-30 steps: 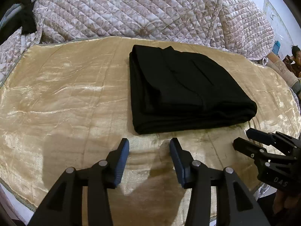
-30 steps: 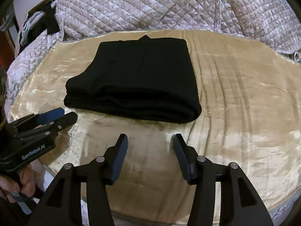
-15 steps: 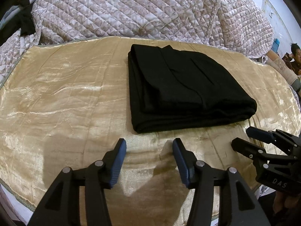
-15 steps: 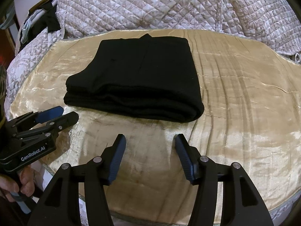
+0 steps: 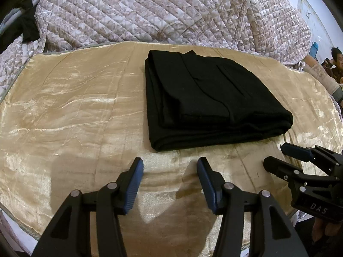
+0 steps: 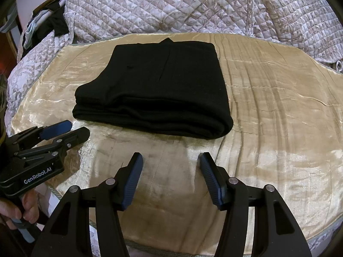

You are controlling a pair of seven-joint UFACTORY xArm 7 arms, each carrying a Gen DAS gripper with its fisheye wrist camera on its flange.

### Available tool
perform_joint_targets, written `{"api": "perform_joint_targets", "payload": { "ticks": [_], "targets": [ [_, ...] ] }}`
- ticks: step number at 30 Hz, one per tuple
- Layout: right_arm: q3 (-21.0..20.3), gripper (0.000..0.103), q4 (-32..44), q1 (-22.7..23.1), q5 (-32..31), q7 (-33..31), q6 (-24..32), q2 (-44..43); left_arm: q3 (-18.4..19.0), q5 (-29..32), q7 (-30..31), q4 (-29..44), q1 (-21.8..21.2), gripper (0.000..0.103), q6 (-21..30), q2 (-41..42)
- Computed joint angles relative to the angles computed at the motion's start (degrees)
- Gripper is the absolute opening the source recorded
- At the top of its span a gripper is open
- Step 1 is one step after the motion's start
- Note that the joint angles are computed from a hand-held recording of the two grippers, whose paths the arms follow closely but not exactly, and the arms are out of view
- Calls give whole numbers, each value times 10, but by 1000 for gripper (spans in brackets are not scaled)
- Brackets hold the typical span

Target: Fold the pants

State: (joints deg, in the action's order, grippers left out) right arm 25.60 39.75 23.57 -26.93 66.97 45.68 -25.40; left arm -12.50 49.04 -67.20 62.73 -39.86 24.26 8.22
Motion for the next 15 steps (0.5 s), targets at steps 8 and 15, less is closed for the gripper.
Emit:
{"api": "perform_joint_targets", "payload": {
  "ticks": [8, 15],
  "targets": [
    [1, 60, 0, 1, -3, 3, -1, 4, 0, 2, 0, 1, -2, 58, 1, 2],
    [0, 61, 1, 2, -4, 3, 0, 4, 1, 6, -1, 2, -3, 59, 2, 3]
  ]
}}
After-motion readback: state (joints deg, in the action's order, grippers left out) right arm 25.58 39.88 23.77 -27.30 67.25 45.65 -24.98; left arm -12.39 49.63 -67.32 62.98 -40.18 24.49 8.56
